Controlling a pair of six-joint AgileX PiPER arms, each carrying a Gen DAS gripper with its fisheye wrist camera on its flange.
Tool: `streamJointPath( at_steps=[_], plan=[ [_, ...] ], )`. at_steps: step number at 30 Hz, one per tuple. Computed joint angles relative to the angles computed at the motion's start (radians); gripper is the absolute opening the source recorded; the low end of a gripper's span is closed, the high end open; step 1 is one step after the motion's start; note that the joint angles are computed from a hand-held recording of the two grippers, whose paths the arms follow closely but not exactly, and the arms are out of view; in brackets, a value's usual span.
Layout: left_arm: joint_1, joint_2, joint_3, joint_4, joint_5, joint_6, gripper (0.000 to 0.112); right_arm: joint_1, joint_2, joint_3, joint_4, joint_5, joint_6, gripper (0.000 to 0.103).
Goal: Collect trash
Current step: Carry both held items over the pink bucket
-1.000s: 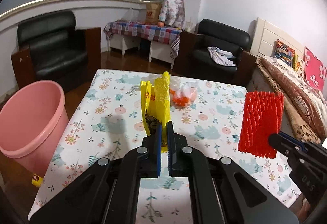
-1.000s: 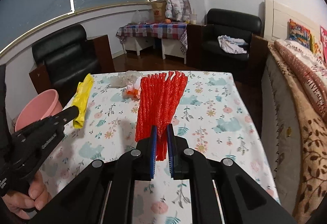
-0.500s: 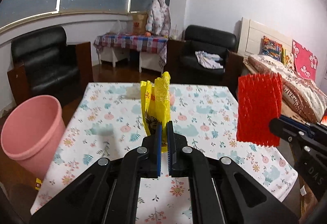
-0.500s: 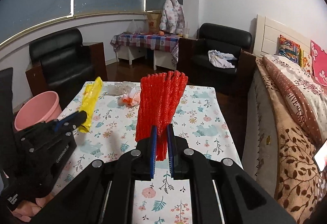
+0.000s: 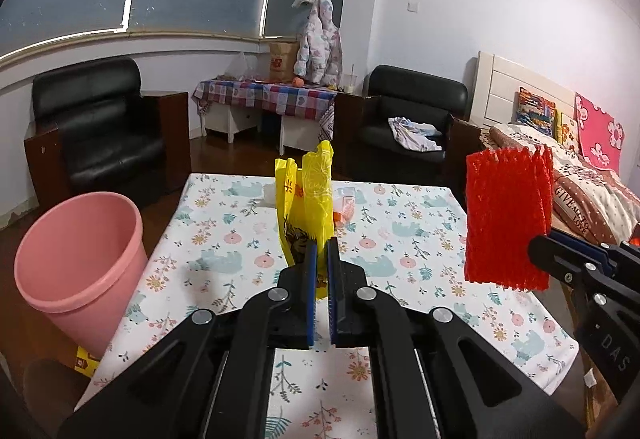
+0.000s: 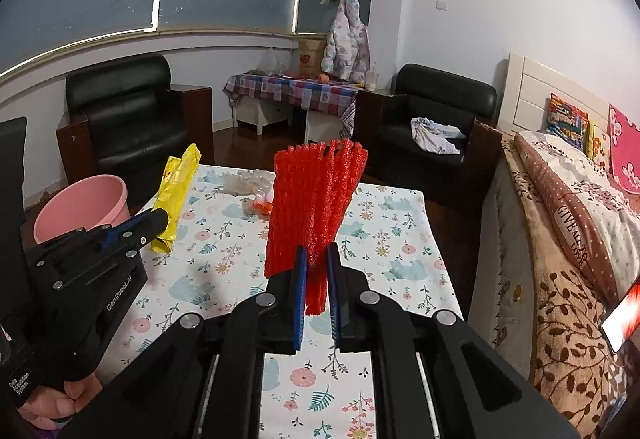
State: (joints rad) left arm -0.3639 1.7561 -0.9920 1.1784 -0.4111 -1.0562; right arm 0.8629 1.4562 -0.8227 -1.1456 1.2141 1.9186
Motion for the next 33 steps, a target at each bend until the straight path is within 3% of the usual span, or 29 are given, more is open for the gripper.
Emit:
streamJointPath(
  at_steps=[10,18,27,33],
  plan=[
    [0.022,0.01,0.009,-0.055,0.0,0.045,0.004,-0.06,0.006,0.004,-0.023,-0.085,-0.001,0.009],
    [0.121,0.017,0.023,-0.147,-0.041,0.106,0.004,-0.185,0.087,-0.046,-0.087,-0.31,-0.011,0.009],
    [0.264,0.066,-0.03,-0.212,-0.055,0.126,0.004,-0.285,0.31,-0.322,-0.098,-0.558,-0.188,0.009],
    [0.352,0.145,-0.151,-0.068,0.002,-0.02,0.004,-0.314,0.502,-0.611,0.083,-0.659,-0.47,0.01]
  ],
)
